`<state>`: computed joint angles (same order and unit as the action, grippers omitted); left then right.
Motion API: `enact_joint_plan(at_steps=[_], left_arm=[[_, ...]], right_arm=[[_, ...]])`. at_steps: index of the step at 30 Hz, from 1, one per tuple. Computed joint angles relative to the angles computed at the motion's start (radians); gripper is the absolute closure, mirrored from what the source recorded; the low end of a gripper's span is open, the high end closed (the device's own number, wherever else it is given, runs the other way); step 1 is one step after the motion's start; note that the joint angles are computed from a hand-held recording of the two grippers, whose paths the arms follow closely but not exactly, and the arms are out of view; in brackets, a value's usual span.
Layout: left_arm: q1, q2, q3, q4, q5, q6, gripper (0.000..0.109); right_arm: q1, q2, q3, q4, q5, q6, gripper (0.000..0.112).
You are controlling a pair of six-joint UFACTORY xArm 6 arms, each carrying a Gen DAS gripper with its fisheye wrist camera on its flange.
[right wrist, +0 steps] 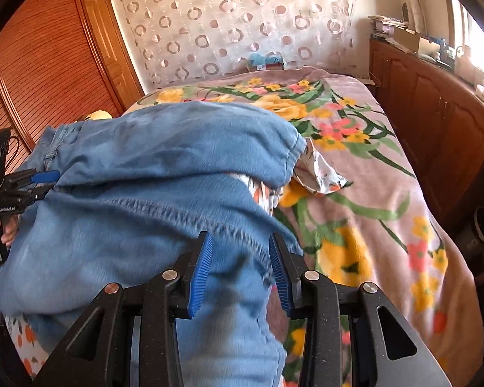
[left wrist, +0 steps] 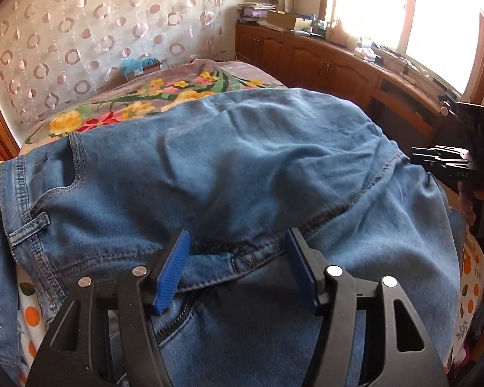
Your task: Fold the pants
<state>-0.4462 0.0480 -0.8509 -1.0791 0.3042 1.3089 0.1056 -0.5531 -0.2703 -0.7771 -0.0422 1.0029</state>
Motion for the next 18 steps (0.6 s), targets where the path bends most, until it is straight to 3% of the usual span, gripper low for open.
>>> enact_joint_plan(at_steps=[10,18], left_arm=[[-0.018,-0.199,0.164,-0.013,0.014,0.024,0.046],[-0.058,-0.417,0.342,0.031,0.07,-0.041,0.046]], right_arm=[[0.112,-0.247,0.117,-0.03,0.154,0.148,0.074],[0.353,-0.471,0.175,-0.048,0.411,0.262,0.074]])
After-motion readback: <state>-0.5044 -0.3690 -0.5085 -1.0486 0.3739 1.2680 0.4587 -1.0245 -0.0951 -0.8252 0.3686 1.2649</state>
